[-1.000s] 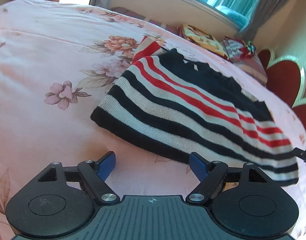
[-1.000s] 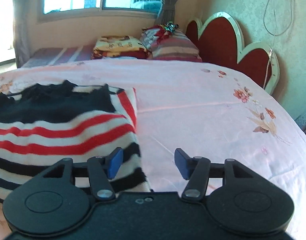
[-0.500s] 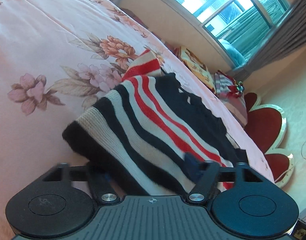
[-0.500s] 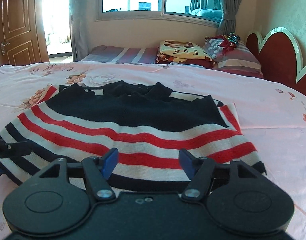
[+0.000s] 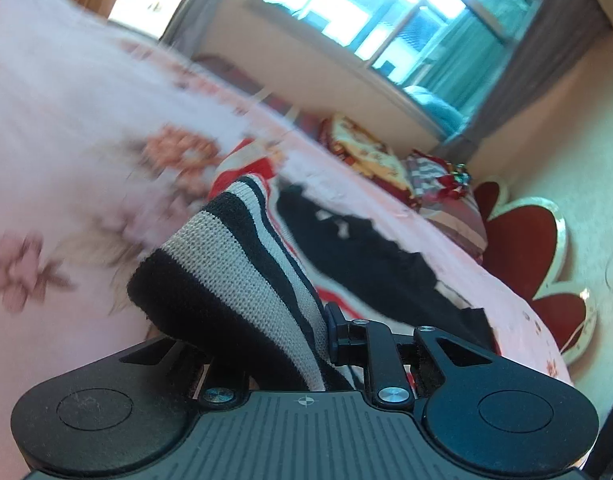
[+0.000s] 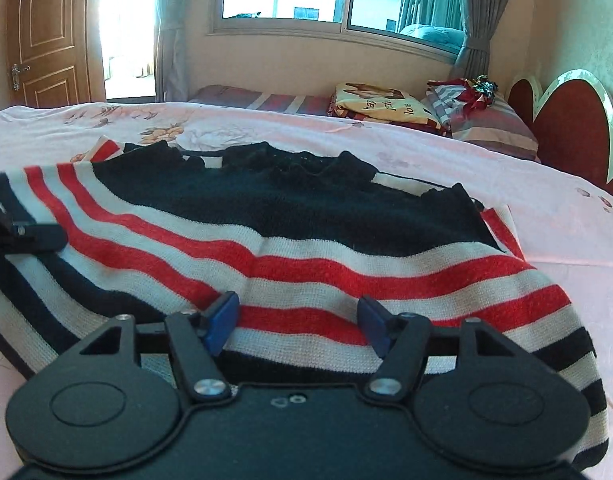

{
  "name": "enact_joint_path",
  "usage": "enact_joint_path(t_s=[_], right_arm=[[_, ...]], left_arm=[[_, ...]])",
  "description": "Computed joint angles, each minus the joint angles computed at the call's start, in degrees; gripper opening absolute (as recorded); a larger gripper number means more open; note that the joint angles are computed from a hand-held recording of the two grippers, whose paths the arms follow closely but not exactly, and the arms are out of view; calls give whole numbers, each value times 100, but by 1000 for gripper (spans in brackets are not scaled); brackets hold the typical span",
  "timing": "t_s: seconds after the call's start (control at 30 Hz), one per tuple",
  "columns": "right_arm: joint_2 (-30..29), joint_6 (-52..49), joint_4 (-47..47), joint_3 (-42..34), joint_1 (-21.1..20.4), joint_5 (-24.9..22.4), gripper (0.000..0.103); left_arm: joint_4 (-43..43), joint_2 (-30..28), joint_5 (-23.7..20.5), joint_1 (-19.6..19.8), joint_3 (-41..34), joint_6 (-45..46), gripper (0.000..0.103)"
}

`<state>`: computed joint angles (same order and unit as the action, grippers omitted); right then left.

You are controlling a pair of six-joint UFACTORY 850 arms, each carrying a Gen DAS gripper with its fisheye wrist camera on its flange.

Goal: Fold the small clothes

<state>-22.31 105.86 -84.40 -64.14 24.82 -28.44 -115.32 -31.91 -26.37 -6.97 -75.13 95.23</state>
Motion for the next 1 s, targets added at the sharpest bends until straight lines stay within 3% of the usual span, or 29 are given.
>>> enact_joint_path(t_s=[0.1, 0.23, 0.4, 0.53, 0.57, 0.6, 0.67, 0.83, 1.0], right_arm=[[196, 452, -132, 135, -101, 190, 65], [690, 1083, -404, 562, -195, -21, 66], [1477, 1103, 77, 1247, -484, -86, 70], [1779, 228, 892, 1626, -593, -136, 65], [1843, 165, 987, 1709, -598, -144, 66], [1936, 166, 1076, 1803, -619, -103, 66], [2172, 483, 1001, 2001, -622, -177, 66], [2686, 1082, 658, 2196, -696, -81, 69], [2852, 1912, -116, 2098, -805, 300, 86]], left_arm=[[-396, 178, -227, -158, 2, 998, 19], [315, 182, -586, -467, -320, 1250, 19], [1899, -87, -771, -999, -811, 512, 18], [2994, -147, -321, -1382, -874, -55, 21], [2900, -90, -255, -1415, -804, 173, 28], [2891, -22, -330, -1402, -746, 235, 47], [2965, 150, -668, -1316, -648, 52, 71], [2137, 644, -901, -1035, -226, 540, 74], [1337, 473, 3, -761, -386, 285, 74]])
